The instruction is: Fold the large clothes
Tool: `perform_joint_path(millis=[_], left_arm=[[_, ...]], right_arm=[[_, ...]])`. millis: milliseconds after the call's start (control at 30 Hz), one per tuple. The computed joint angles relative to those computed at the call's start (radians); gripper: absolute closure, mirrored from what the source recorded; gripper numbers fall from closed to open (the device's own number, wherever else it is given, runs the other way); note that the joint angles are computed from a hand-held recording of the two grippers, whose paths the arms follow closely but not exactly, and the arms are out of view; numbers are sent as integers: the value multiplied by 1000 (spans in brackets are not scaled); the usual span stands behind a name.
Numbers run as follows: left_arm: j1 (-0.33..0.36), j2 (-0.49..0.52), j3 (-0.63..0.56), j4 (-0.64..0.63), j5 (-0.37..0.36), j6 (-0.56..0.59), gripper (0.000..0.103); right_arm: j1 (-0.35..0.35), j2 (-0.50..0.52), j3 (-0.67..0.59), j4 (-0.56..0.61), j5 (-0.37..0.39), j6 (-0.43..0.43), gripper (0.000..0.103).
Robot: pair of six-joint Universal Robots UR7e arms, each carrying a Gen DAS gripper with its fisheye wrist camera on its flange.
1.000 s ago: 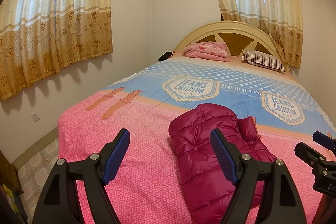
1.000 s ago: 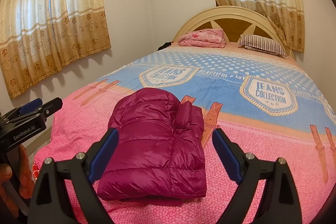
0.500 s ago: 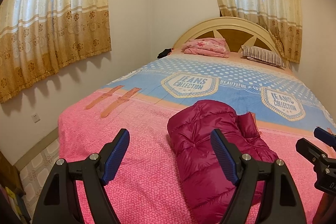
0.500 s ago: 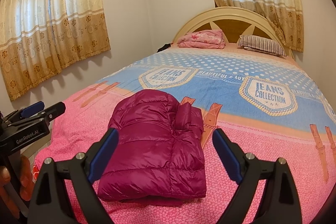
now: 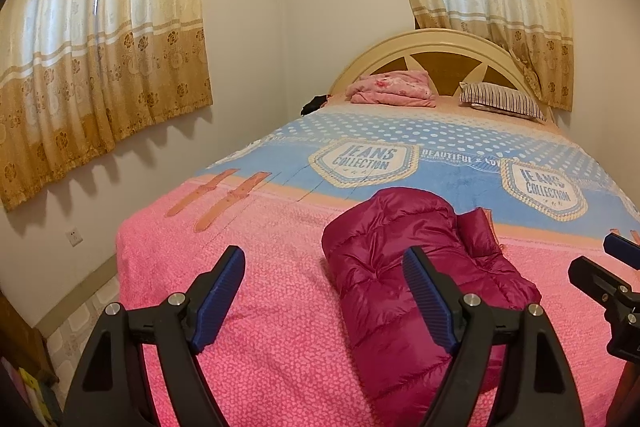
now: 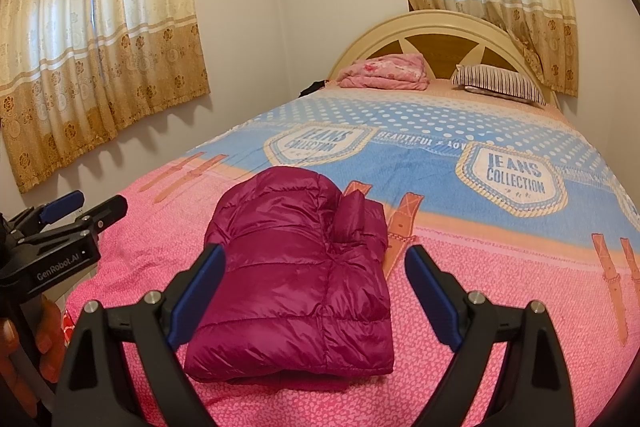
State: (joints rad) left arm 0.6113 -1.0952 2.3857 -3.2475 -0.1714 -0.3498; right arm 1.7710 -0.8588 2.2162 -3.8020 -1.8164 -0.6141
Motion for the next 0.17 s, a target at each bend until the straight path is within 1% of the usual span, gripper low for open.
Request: perform_joint_path(millis=[100,167], left_arm=[[-2,19,-2,-63,2,51,21],[-3,27,-4,-98,-10,88,21]], right_arm=[[-1,2,1,-2,0,0,10],[-1,2,0,-3,0,-1,10]])
